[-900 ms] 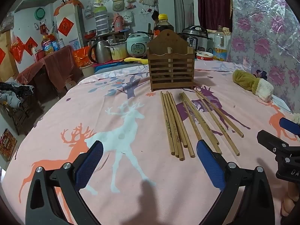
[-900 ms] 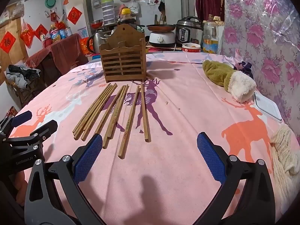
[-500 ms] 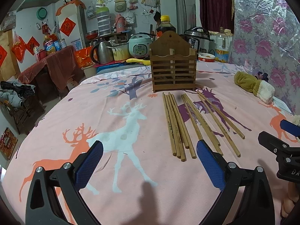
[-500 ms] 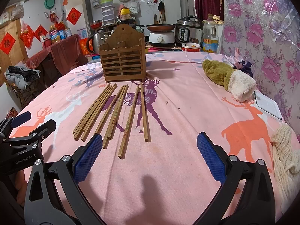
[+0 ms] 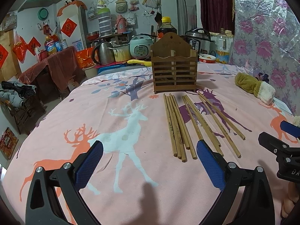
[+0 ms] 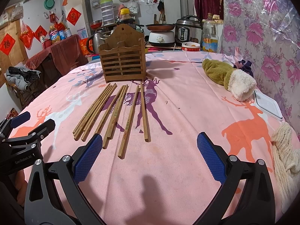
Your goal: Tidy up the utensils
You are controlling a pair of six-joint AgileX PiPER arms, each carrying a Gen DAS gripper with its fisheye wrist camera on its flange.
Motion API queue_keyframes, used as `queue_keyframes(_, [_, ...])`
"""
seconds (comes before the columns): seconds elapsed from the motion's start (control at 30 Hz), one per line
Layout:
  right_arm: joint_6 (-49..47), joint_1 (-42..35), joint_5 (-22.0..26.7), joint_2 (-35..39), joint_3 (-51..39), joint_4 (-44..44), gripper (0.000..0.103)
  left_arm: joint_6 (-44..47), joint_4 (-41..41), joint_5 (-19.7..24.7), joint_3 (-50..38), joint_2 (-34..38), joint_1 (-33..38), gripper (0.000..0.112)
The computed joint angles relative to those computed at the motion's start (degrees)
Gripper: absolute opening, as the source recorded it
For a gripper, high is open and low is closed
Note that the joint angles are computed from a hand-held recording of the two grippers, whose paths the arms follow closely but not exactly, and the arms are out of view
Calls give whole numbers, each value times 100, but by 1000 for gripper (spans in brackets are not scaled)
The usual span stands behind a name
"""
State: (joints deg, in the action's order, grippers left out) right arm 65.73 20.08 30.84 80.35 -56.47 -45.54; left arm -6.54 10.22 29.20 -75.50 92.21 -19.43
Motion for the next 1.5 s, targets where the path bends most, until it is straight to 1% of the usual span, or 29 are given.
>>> queue_keyframes(0.1, [-2, -4, -8, -1, 4, 6, 97, -81, 172, 22, -15, -6, -18, 97])
queue_keyframes(0.3, [-20, -15, -19, -7, 9, 28, 97, -63, 187, 41, -48, -13, -1, 97])
queue_keyframes(0.47, [4, -14, -26, 3, 15, 9, 97, 43, 6, 78, -63, -3, 27, 97])
queue_keyframes(1.33, [-93, -64, -67, -3, 11, 120, 97, 226, -287, 181, -103, 21, 73, 97])
queue_keyframes(1.5, [28, 2, -51, 12, 24, 72, 97, 278, -358, 200, -111, 21, 91, 97])
